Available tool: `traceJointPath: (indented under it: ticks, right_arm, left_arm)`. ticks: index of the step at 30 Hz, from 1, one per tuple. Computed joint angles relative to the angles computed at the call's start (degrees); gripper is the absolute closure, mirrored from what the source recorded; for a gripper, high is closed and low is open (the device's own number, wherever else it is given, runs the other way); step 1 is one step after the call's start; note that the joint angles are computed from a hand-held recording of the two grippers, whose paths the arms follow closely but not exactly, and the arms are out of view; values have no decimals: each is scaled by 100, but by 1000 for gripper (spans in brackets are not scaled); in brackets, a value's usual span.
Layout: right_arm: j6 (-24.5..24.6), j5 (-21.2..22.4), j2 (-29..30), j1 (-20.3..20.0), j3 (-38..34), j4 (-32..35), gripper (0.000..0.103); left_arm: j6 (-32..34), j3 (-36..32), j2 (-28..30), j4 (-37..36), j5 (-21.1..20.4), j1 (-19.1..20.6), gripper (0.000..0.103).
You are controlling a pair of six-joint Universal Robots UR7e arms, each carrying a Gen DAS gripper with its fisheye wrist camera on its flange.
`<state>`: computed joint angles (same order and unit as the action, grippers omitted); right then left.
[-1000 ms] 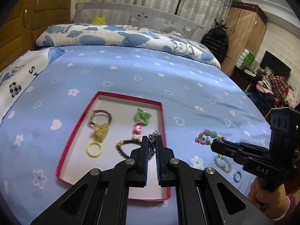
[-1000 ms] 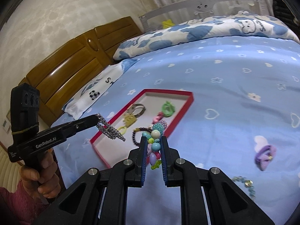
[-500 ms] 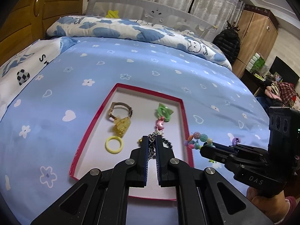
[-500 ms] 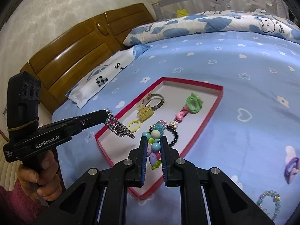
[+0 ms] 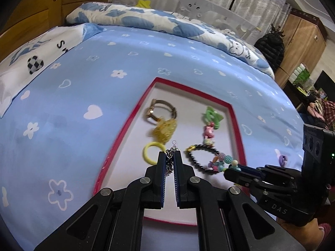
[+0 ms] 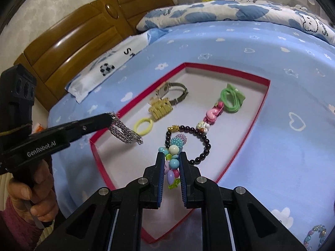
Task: Organize jewelry
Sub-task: 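Carry the chain and beaded clip into the tray and open both tools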
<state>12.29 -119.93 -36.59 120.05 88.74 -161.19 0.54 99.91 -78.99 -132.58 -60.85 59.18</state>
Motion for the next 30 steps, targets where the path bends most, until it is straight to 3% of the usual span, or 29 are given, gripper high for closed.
traceJointPath:
  ticks: [14,22,26,30]
  right_arm:
    - [-16,-98,135,-33,-190,471,87]
    - [36,-64,137,-31,-214,491,85]
    - [36,-18,108,-28,-160,367,71]
    - [62,-24,72,-18,-109,297,69]
  left_arm:
    - [-327,-196,362,286,457,142,97]
    - [-335,-224,372,295,460,203,94]
    - [-370,-168,325,253,502,192,89]
    - [-351,-105,282,238,526,156,88]
